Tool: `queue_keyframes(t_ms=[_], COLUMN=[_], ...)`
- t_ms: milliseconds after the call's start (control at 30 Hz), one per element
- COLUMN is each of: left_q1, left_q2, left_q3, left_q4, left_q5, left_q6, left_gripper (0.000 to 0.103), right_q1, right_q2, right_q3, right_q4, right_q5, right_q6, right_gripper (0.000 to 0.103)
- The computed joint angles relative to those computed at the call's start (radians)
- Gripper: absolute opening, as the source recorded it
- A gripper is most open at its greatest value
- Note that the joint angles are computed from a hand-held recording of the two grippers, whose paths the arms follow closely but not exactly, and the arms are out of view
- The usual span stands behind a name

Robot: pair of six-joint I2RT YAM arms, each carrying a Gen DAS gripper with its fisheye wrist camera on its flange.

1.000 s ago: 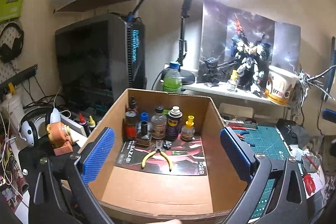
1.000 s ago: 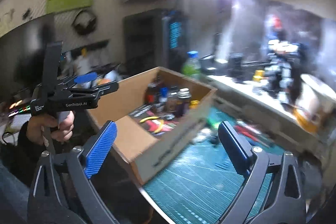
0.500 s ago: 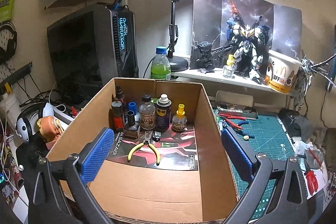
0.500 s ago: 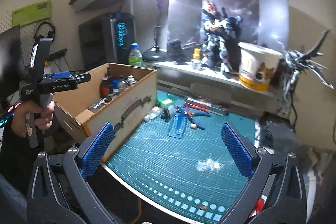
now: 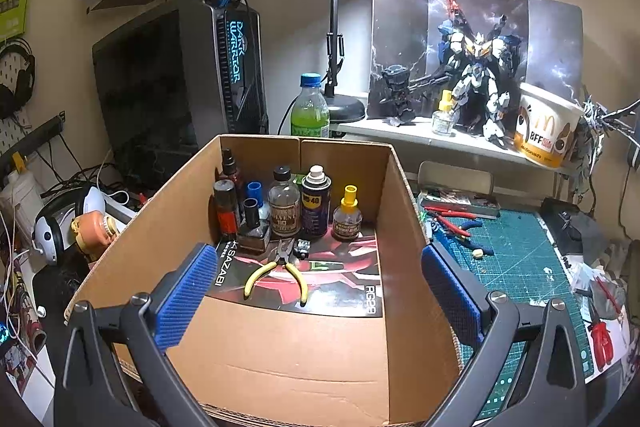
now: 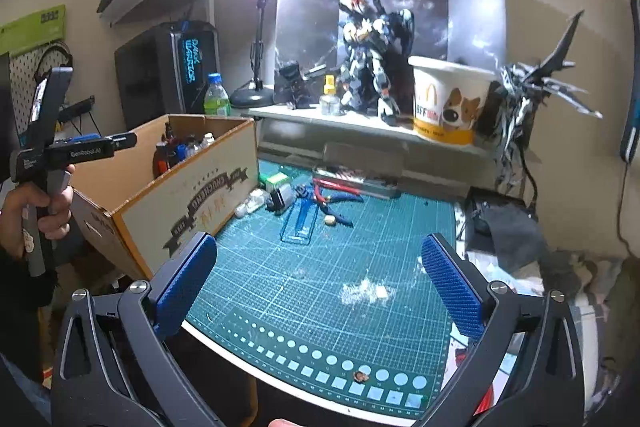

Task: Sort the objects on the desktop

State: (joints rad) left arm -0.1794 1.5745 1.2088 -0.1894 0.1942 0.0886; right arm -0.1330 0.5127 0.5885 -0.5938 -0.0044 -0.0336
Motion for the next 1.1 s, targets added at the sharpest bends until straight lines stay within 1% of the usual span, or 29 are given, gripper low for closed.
queue_keyframes(t_ms=[133, 233, 433, 733, 967, 1100], left_q1=[0.022, 0.058, 0.113, 0.113, 0.111, 0.112], left_q2=[-0.005, -0.014, 0.008, 0.009, 0.007, 0.010], left_q3=[-0.017, -0.047, -0.043, -0.050, -0.071, -0.067], left_q4=[0.008, 0.031, 0.017, 0.035, 0.060, 0.055], left_q5=[0.015, 0.047, 0.087, 0.097, 0.101, 0.101], left_q6=[0.007, 0.012, 0.002, 0.014, 0.020, 0.020], left_gripper=[0.103, 0.103, 0.103, 0.103, 0.103, 0.103], right_q1=[-0.059, -0.049, -0.018, 0.018, -0.010, -0.017], right_q2=[0.007, 0.014, 0.026, 0.077, 0.094, 0.100], right_q3=[-0.012, -0.019, -0.042, -0.060, -0.066, -0.070], right_q4=[-0.001, -0.004, 0.013, 0.055, 0.062, 0.063], right_q5=[-0.063, -0.055, -0.046, -0.030, -0.049, -0.056], right_q6=[-0.019, -0.025, -0.030, -0.016, -0.027, -0.028], right_gripper=[0.103, 0.103, 0.103, 0.103, 0.103, 0.103])
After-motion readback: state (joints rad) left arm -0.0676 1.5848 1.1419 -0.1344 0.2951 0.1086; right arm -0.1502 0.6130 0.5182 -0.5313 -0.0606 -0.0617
